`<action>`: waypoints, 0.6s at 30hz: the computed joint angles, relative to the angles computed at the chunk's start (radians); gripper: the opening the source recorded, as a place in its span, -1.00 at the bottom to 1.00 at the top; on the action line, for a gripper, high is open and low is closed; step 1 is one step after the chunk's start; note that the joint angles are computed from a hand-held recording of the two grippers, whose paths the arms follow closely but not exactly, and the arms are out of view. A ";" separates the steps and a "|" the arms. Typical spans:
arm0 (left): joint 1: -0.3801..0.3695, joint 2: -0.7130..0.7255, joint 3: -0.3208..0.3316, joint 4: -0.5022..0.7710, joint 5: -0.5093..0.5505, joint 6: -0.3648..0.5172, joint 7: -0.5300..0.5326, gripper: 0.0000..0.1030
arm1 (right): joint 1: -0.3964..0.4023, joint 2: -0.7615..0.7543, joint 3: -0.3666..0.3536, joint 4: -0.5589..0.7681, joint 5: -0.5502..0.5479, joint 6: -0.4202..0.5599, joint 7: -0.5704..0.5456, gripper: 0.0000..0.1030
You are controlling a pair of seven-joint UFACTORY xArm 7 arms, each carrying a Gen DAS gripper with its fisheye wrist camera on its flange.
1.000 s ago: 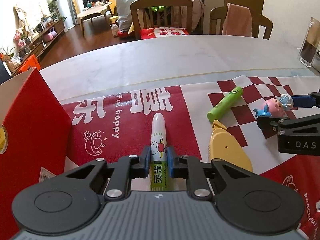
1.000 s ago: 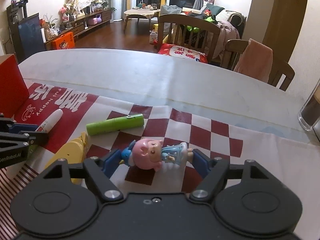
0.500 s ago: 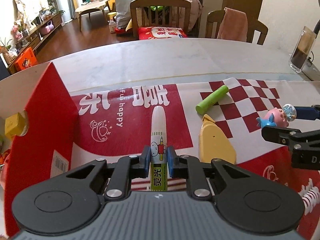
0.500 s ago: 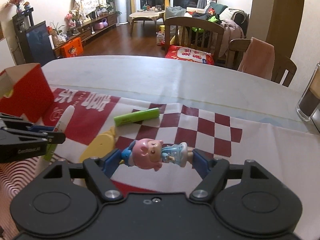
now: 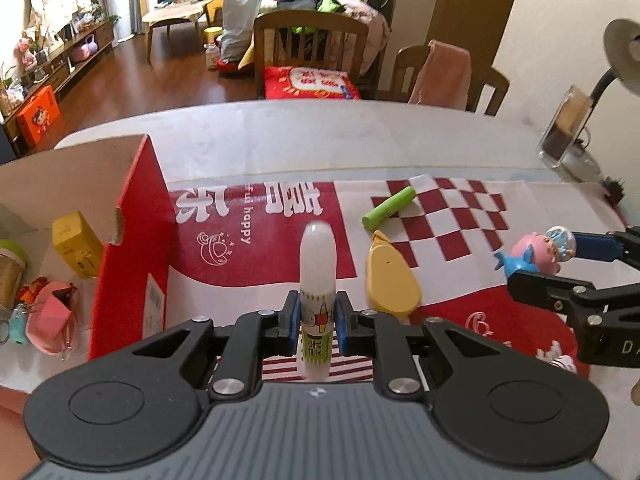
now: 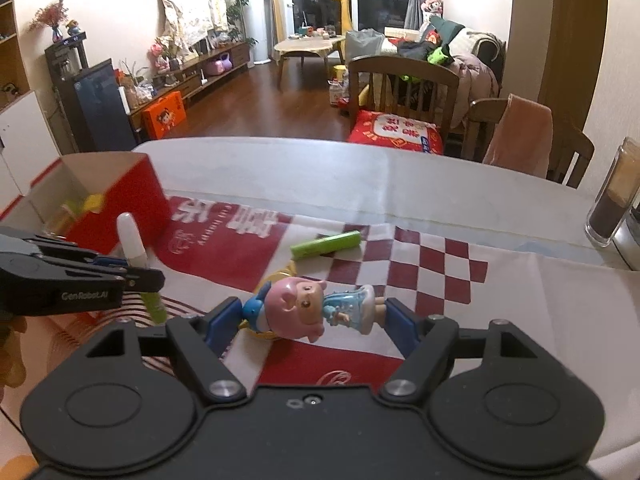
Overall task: Organize rigid objects
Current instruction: 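Close the left gripper on the glue stick while the right grasps the pig figure, then carry the glue stick and pig figure with both grippers over the box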
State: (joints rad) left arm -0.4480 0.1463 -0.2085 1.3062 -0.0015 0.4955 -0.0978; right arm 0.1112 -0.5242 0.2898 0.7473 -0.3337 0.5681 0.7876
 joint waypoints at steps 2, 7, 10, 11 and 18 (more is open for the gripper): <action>0.013 -0.027 -0.006 -0.021 -0.040 -0.007 0.039 -0.67 | 0.003 -0.005 0.019 0.017 -0.003 0.011 0.016 0.48; 0.045 -0.097 -0.006 -0.062 -0.166 -0.004 0.168 -0.67 | 0.016 0.011 0.055 0.075 -0.020 0.047 0.047 0.48; 0.059 -0.135 0.006 -0.072 -0.235 0.015 0.238 -0.67 | 0.025 0.043 0.074 0.121 -0.036 0.062 0.069 0.48; 0.063 -0.144 0.011 -0.073 -0.256 0.023 0.261 -0.67 | 0.027 0.057 0.083 0.140 -0.046 0.067 0.081 0.48; 0.104 -0.198 0.063 -0.053 -0.407 0.106 0.431 -0.67 | 0.063 0.188 0.128 0.280 -0.148 0.110 0.181 0.48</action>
